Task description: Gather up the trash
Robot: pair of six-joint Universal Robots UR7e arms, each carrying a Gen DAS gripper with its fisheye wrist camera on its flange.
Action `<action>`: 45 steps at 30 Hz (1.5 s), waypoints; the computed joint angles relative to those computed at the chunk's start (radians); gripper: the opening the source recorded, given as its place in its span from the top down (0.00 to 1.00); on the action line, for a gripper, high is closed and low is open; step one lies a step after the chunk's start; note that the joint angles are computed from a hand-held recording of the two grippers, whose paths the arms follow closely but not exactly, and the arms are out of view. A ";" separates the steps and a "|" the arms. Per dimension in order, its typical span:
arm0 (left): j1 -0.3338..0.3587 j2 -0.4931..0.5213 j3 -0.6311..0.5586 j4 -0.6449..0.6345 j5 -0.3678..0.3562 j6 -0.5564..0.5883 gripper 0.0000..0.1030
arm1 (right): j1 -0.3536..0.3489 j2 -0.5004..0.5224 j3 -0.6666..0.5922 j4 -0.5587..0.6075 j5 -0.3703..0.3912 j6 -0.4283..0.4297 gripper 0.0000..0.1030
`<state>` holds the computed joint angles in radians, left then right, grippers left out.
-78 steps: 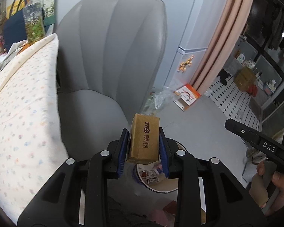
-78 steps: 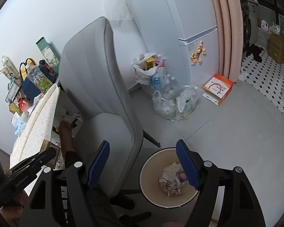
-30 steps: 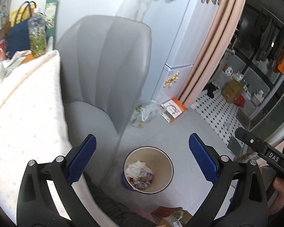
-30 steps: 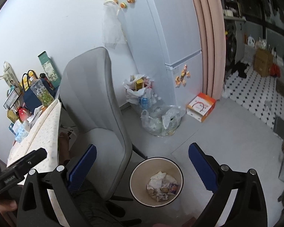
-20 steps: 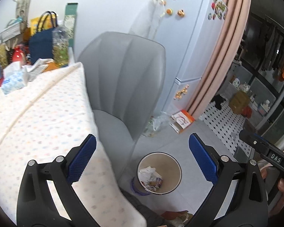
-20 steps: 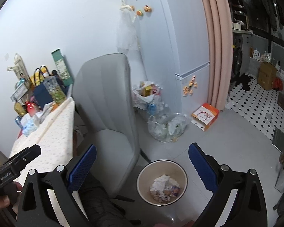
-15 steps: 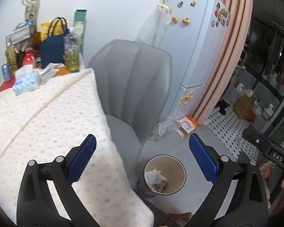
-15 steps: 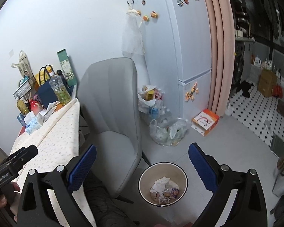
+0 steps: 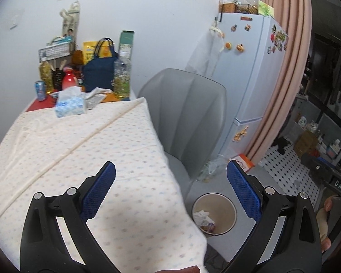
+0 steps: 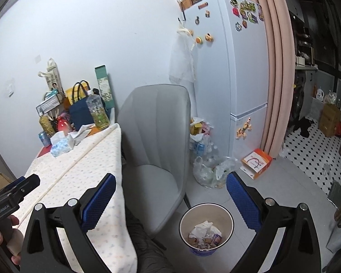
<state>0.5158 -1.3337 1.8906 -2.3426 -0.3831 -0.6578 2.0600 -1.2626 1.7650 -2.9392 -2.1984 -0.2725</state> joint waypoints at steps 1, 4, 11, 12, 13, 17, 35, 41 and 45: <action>-0.008 -0.015 0.008 0.028 0.011 -0.025 0.06 | 0.007 -0.001 0.004 -0.001 0.003 0.000 0.07; -0.039 -0.065 0.029 0.151 0.054 -0.131 0.06 | 0.027 -0.010 0.020 0.001 0.021 -0.002 0.07; -0.110 -0.160 0.027 0.557 0.113 -0.455 0.06 | 0.070 -0.037 0.059 0.007 0.062 -0.007 0.07; -0.124 -0.172 0.019 0.647 0.120 -0.525 0.06 | 0.074 -0.039 0.063 0.006 0.065 -0.006 0.07; -0.135 -0.179 0.013 0.709 0.123 -0.574 0.06 | 0.078 -0.042 0.068 0.004 0.071 -0.007 0.07; -0.177 -0.193 -0.034 1.022 0.128 -0.820 0.06 | 0.093 -0.048 0.080 0.007 0.078 -0.006 0.07; -0.314 -0.212 -0.083 1.651 0.034 -1.403 0.06 | 0.125 -0.093 0.189 -0.015 0.153 0.004 0.07; -0.316 -0.225 -0.079 1.690 0.023 -1.455 0.06 | 0.127 -0.083 0.199 -0.015 0.166 0.006 0.07; -0.312 -0.228 -0.073 1.678 0.020 -1.450 0.06 | 0.119 -0.081 0.201 -0.004 0.186 0.008 0.07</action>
